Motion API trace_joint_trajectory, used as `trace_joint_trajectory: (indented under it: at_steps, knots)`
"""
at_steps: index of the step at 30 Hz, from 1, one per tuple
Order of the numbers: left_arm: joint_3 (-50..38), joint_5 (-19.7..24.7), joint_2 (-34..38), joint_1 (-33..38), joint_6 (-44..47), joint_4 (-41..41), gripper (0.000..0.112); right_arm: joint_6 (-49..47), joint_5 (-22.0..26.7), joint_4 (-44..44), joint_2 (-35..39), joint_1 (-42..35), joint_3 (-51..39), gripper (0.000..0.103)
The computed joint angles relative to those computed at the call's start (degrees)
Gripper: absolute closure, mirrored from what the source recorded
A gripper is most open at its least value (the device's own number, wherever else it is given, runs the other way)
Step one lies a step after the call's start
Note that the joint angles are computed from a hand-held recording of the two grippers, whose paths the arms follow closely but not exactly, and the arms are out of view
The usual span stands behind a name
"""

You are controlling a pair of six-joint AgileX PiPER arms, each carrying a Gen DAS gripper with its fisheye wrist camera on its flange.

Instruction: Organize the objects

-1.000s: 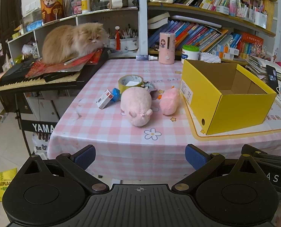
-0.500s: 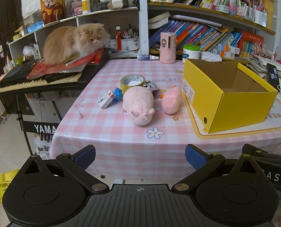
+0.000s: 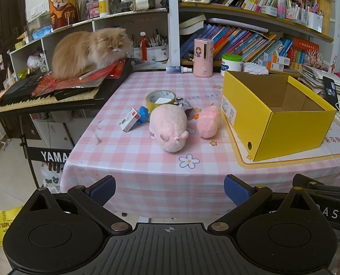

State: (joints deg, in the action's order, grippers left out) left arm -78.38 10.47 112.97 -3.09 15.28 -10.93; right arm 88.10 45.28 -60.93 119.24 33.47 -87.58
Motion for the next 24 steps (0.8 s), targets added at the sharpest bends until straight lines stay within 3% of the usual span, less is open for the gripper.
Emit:
trace_joint_trajectory:
  at_steps: [24]
  knots:
    - [-0.13,0.37,0.56,1.43,7.55,-6.38,0.011,-1.38,0.25,1.91,0.93,0.82,-1.33,0.000]
